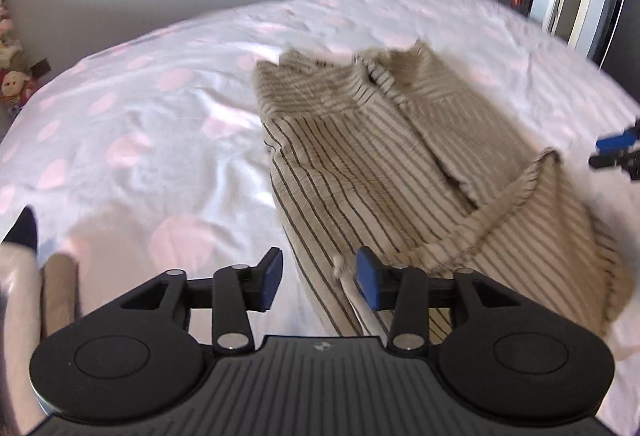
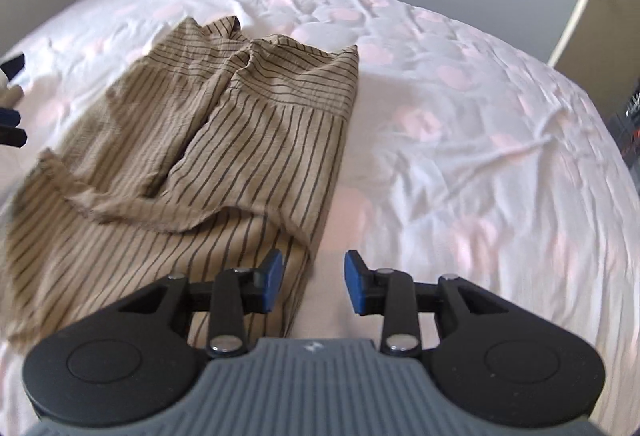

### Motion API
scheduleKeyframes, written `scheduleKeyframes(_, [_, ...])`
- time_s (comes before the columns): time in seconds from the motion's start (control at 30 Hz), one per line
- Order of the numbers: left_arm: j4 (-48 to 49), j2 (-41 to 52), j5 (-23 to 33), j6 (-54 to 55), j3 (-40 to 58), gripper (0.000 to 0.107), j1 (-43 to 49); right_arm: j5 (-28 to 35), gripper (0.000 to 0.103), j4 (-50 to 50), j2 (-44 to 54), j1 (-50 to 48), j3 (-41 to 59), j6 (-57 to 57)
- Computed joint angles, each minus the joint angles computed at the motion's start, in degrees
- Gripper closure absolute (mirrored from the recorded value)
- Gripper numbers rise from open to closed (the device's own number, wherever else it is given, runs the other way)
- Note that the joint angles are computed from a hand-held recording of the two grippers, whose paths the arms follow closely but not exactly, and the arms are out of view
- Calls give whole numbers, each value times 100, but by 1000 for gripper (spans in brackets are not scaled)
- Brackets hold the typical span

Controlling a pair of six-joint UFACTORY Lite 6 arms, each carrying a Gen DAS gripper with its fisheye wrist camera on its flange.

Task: Fold clothes

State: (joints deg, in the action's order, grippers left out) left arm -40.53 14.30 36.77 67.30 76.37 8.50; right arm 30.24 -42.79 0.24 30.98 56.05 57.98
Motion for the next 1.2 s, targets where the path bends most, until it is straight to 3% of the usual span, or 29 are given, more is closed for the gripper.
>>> scheduleKeyframes(0.1, [-560,-810,417,722,-852,66,500,156,66,-397,-1008,557,-959,944])
scheduleKeyframes(0.23, [-952,-2021,644,1523,-2219,66,1047,879,66,-1000,-2024,1899,-1970,2578])
scheduleKeyframes(0.5, [-1144,-3667,881,2042,-4209,61,1700,2375,64,-1329,-2063,4503,-2664,5311])
scheduleKeyframes(0.67, [-1205,-3909,225,1869,-4730,62,1360,2195,64,-1371,-1570,4732,-2840,6089])
scheduleKeyframes(0.73, [-1296,-3906,-74,2020,-4879,62,1185,1893,56,-1483,-1472,4551,-2908,6211])
scheduleKeyframes(0.8, [-1534,-3841,-117,2310,-4993,62,1132,1456,56,-1640,-1257,4261,-2918,6184])
scheduleKeyframes(0.83, [-1684,-3833,-149,2487,-5072,63,1098,1273,58,-1716,-1099,4131,-2891,6163])
scheduleKeyframes(0.87, [-1826,-3859,-277,2626,-5166,71,993,1201,61,-1792,-933,4064,-2844,6181])
scheduleKeyframes(0.9, [-1942,-3846,-401,2707,-5205,77,896,1172,74,-1888,-840,4034,-2826,6245])
scheduleKeyframes(0.93, [-1966,-3753,-445,2678,-5152,93,843,1155,94,-1959,-827,4026,-2845,6316])
scheduleKeyframes(0.97, [-2005,-3656,-452,2650,-5088,105,823,1225,95,-1984,-878,4075,-2884,6405])
scheduleKeyframes(1.03, [-2186,-3510,-92,2703,-4919,106,1112,1404,98,-2019,-992,4200,-2962,6584])
scheduleKeyframes(1.2, [-2354,-3932,665,3018,-4877,107,1779,2523,100,-1875,-1013,4903,-2810,6840])
